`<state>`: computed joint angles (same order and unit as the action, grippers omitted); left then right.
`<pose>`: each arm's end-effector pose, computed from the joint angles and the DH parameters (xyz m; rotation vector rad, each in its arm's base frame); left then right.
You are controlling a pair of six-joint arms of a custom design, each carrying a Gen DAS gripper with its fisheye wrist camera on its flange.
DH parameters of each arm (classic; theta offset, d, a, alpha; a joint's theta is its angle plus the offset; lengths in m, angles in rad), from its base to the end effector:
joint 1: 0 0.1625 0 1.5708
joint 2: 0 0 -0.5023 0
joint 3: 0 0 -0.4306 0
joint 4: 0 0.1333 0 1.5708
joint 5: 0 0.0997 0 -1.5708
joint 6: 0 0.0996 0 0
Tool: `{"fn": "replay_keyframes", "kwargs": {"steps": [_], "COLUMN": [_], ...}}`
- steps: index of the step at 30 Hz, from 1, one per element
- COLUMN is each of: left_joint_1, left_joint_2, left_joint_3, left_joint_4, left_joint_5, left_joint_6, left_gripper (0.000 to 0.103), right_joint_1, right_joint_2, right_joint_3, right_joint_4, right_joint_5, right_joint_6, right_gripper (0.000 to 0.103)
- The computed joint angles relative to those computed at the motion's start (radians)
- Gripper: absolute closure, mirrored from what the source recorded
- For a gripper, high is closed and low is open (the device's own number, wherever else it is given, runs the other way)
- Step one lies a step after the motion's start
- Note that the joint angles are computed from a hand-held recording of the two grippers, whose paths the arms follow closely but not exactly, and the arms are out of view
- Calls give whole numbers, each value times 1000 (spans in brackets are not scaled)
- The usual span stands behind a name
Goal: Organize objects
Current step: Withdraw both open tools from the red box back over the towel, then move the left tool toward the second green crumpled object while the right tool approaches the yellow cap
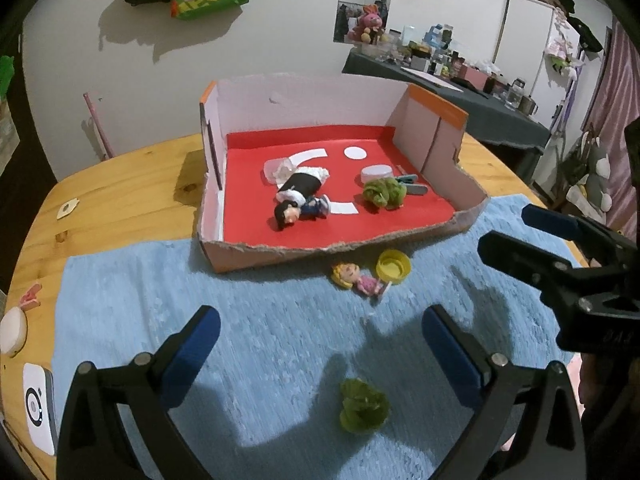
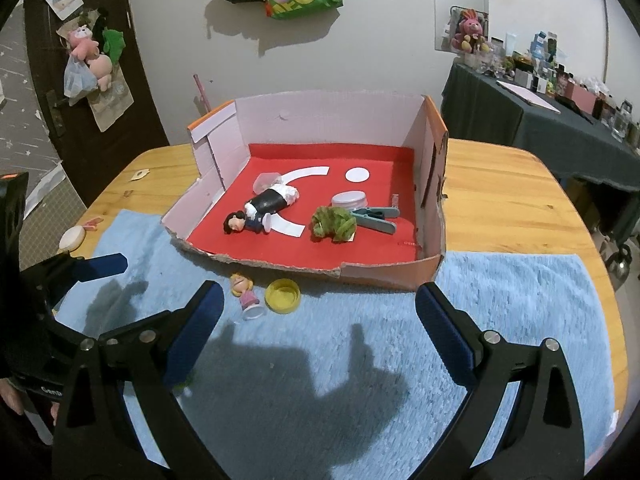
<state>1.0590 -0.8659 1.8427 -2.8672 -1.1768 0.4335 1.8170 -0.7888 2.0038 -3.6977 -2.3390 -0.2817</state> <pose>-0.1884 -0.6856 0.1323 1.1627 2.4666 -0.4602 0.2137 -0.5873 0.1502 0.1504 -2.1998 1.0450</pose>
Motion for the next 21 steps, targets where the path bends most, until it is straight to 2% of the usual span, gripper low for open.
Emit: {"fn": "replay_keyframes", "kwargs": {"steps": [11, 14, 17, 19, 21], "left_joint_1": [5, 5, 5, 5, 5], "left_joint_2": [-15, -20, -24, -26, -27], "left_joint_3": [32, 46, 54, 62, 68], "left_joint_4": [-13, -35, -32, -35, -35], "left_joint_5": [-12, -15, -21, -20, -18], "left_joint_6": [4, 15, 24, 32, 39], "left_gripper": [0, 1, 6, 9, 12], "right_joint_1": [2, 3, 1, -1, -4], "right_joint_2": [8, 13, 15, 20, 22], "right_joint_3": [16, 19, 23, 22, 21], "right_joint_4": [-9, -9, 1, 6, 19], "right_joint_5": [-6, -9, -10, -15, -13], "right_joint_6": [9, 6, 14, 12, 16], "right_gripper": [6, 16, 22, 32, 37]}}
